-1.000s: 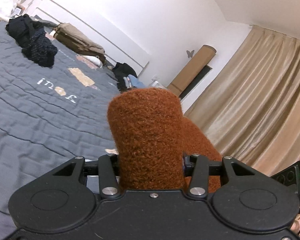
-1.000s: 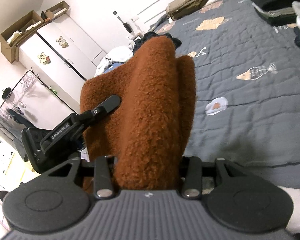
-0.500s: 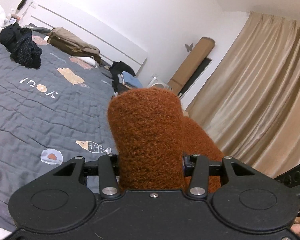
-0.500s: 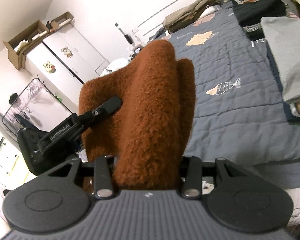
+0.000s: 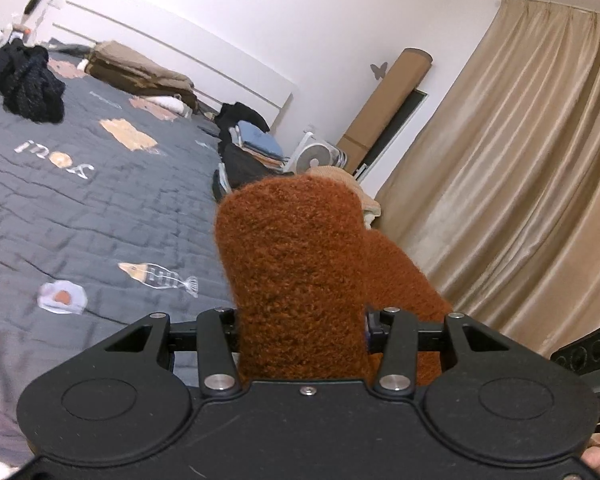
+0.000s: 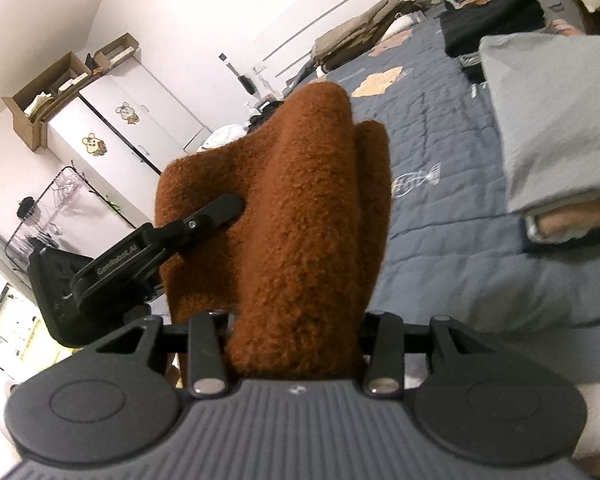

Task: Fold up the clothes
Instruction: 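Lift the folded sweater with both grippers and carry it toward the clothes stack, then lower the folded sweater onto the grey clothes stack and open both grippers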

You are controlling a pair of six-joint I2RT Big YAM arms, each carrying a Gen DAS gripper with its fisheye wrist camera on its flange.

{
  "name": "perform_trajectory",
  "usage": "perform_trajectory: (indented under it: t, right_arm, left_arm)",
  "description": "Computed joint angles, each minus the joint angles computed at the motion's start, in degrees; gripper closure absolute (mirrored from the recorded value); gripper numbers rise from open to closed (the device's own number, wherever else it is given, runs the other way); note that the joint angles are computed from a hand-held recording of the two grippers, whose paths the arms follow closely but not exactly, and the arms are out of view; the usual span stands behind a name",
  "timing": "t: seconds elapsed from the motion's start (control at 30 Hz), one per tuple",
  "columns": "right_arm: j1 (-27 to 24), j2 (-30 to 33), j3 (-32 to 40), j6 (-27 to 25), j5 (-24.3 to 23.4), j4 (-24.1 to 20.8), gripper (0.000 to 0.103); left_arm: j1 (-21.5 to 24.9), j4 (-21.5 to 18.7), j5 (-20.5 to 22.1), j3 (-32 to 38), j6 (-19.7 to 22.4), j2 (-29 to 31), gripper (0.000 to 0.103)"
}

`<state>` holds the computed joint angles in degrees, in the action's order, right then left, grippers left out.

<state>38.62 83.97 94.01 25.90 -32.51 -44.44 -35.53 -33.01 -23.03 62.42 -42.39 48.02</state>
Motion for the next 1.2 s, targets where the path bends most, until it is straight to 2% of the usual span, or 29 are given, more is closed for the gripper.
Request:
perform_trajectory:
  t: [0.2, 0.33, 0.43, 0.6, 0.87, 1.07, 1.17, 1.2]
  right_arm:
    - [-5.2, 0.2, -0.5, -2.3, -0.4, -0.8, 0.061]
    - [-9.8, 1.4, 0.5, -2.7, -1.6, -0.3, 0.061]
    - [-12.8, 3.2, 2.6, -3.0, -1.8, -0.1, 0.061]
    - [-16.5, 8.2, 8.7, -3.1, -1.0, 0.4, 0.061]
    - [-18.9, 18.1, 19.0, -1.8, 2.2, 2.0, 0.061]
    - [-19.2, 24.6, 23.9, -3.0, 5.8, 0.4, 0.054]
    - [-20.5, 24.1, 22.0, -1.7, 5.4, 2.7, 0.049]
    - [-21.0, 22.8, 20.1, -2.3, 6.6, 4.0, 0.045]
  left_arm:
    - [2.0, 4.9, 5.7, 3.7, -0.5, 9.3, 0.059]
    - [4.1, 6.8, 11.3, 9.9, 1.4, 17.6, 0.059]
    - [5.3, 6.6, 14.7, 16.3, 3.6, 24.2, 0.059]
    - [7.3, 4.2, 18.1, 28.3, 7.4, 35.1, 0.059]
    - [10.4, -3.7, 22.5, 47.4, 12.3, 50.2, 0.059]
    - [12.4, -8.6, 24.7, 54.9, 12.4, 58.0, 0.059]
    - [13.5, -10.1, 26.2, 57.1, 11.9, 60.7, 0.056]
    - [13.8, -10.1, 26.5, 56.9, 11.6, 60.7, 0.052]
